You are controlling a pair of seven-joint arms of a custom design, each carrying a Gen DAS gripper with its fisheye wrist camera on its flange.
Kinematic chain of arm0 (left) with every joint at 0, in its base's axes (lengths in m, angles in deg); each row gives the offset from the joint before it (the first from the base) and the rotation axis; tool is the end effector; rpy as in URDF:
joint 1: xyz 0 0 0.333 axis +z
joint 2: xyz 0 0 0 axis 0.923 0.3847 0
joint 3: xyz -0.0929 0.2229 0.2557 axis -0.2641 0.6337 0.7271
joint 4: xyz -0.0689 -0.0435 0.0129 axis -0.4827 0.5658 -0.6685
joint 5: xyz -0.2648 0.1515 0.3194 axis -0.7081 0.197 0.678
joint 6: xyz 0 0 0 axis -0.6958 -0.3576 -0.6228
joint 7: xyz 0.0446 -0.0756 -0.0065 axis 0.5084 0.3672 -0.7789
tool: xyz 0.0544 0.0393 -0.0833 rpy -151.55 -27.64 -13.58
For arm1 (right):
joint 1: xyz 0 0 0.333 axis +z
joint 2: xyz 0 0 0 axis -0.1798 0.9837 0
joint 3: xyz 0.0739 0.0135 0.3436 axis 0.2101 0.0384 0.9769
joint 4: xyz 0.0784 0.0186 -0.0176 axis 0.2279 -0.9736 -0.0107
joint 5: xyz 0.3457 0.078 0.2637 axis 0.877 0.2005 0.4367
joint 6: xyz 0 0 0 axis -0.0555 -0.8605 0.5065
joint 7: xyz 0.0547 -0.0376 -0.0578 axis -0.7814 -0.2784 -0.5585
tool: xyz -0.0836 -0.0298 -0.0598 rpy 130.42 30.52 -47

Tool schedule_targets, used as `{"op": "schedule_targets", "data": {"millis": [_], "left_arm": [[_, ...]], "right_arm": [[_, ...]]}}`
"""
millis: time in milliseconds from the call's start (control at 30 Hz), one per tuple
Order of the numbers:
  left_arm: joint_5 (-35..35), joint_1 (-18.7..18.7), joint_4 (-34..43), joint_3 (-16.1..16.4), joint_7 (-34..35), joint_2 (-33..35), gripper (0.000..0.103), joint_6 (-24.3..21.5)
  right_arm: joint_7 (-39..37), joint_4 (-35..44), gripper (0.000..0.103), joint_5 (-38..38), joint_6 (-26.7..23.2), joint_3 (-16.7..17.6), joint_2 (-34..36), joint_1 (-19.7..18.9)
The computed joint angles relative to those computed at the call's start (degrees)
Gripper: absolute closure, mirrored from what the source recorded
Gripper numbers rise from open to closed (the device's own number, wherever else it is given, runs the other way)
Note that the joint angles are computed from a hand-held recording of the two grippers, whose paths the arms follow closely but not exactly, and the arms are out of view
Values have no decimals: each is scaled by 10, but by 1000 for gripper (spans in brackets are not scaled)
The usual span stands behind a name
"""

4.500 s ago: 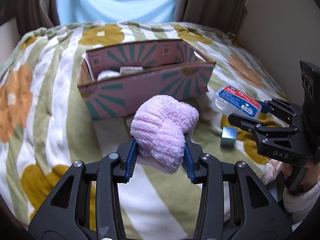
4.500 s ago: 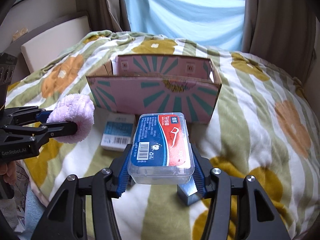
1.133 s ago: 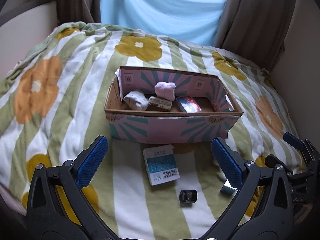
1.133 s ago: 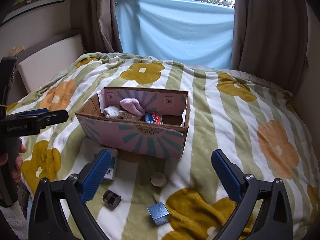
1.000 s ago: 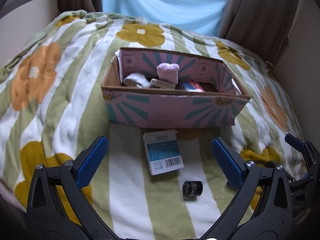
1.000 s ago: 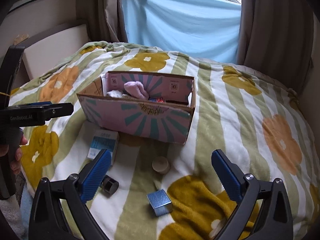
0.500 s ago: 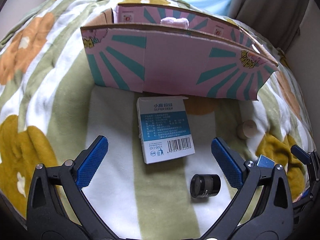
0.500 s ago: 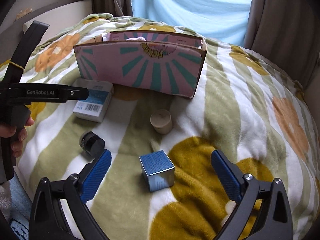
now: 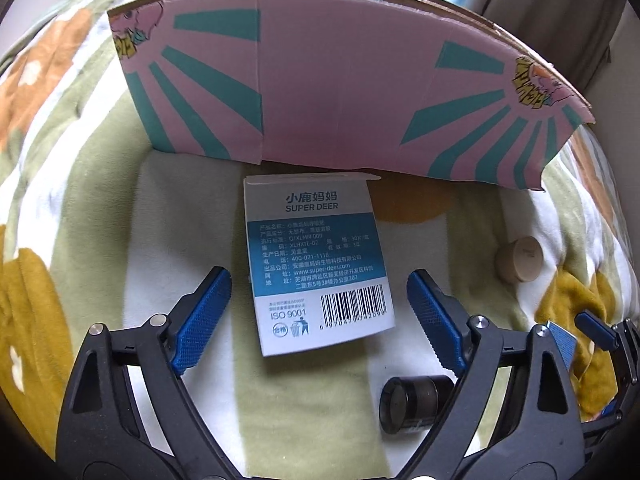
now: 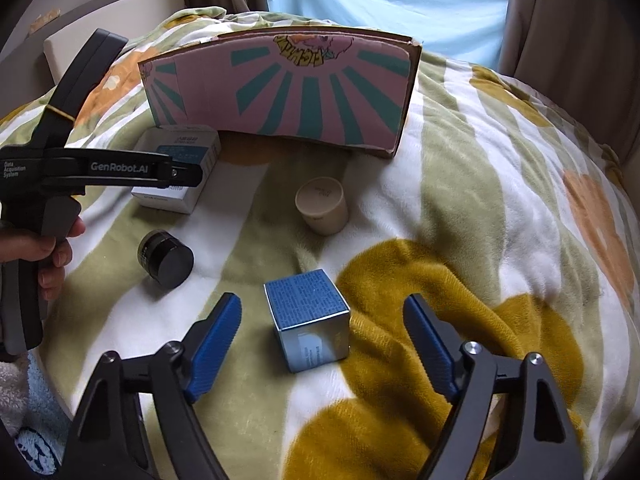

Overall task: Organize objects
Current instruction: 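Grasp the SUPER DEER box with the left tool while the right tool grasps the blue cube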

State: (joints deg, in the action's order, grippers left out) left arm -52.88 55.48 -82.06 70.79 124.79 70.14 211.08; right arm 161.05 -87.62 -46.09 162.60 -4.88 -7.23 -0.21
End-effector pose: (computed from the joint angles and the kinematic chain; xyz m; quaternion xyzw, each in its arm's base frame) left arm 0.6441 -0.2100 0.2546 -0.6786 0.6851 -0.2421 0.1076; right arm 0.4947 0.1440 0.2813 -0.6815 0.6670 -0.2328 0.1911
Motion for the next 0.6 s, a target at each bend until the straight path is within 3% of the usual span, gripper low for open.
{"op": "schedule_targets", "data": {"millis": [167,233,600], "left_arm": [[7,-15,15,14,-11,14,16,-5],[11,-13,21,12,-7,18,29,-9],[21,-26,32,21,-15,25,32,-11]], "right_arm": [[-9,1,30,4,7,-3,5,0],[-13,1,33,8,7,-3,5,0],[-41,4,50,29,31,-12,13,0]]}}
